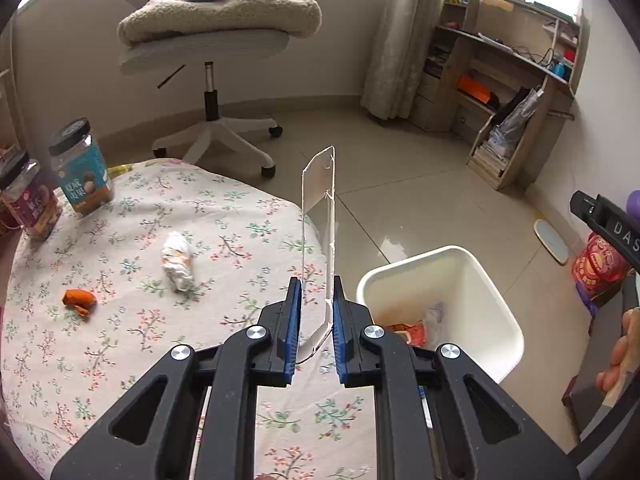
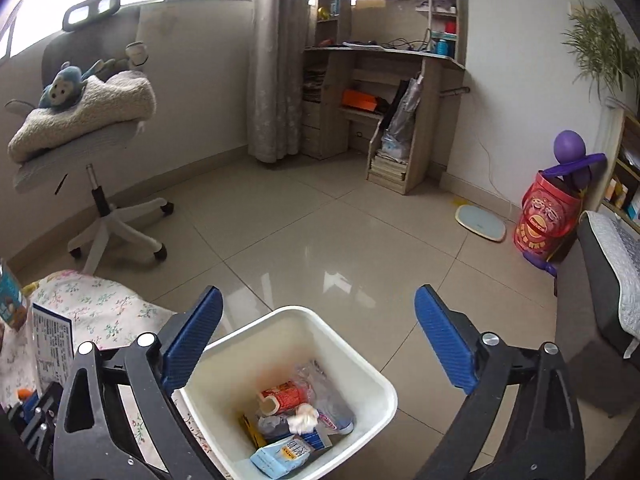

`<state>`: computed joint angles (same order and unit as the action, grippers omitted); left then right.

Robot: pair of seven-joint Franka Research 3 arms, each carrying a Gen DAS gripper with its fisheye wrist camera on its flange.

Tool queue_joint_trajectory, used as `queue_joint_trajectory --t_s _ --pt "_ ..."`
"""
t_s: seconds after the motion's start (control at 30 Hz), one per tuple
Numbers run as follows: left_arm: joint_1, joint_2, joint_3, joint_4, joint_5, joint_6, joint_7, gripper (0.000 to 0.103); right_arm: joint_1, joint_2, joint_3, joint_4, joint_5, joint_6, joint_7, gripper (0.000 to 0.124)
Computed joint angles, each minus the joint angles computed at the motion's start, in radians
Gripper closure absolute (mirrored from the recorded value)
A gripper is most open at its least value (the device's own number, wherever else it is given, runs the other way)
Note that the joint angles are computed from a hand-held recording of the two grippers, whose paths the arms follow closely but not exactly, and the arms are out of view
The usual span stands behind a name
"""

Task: Collect trash
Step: 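Open the right gripper over the bin to drop the tissue while the left drops the box, then move both tools back over the table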

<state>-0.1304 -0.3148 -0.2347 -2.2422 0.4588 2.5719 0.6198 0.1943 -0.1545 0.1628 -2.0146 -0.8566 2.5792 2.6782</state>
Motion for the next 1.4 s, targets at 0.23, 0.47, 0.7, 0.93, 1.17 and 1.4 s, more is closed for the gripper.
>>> queue_joint_trajectory --t_s 0.23,0.47,0.7,0.93,1.17,1.4 --pt "-0.114 0.208 0.032 0.147 -0.302 0.145 0.184 0.085 -0.067 -0.053 -0.016 -0.046 -0.015 0.009 0.144 0.028" --pt "-0.116 0.239 0.022 0.207 -0.406 0.121 0.324 0.058 -0.092 -0.062 0.006 -0.058 -0.020 0.016 0.173 0.028" --pt "-0.035 0.118 0.010 0.145 -0.101 0.024 0.118 0.053 -0.047 -0.042 0.039 -0.032 -0.055 0.005 0.110 0.028" --pt "0.025 -0.005 0.021 0.061 0.000 -0.041 0.045 0.052 0.030 -0.008 0.069 0.008 -0.126 -0.033 0.069 0.028" --pt "0.077 -0.106 0.049 -0.028 0.008 -0.107 0.042 0.046 0.131 0.066 0.067 0.086 -0.104 -0.067 0.002 0.028" --pt "0.157 -0.175 0.085 -0.120 0.009 -0.221 0.008 0.041 0.252 0.169 0.052 0.188 -0.055 -0.094 -0.074 0.028"
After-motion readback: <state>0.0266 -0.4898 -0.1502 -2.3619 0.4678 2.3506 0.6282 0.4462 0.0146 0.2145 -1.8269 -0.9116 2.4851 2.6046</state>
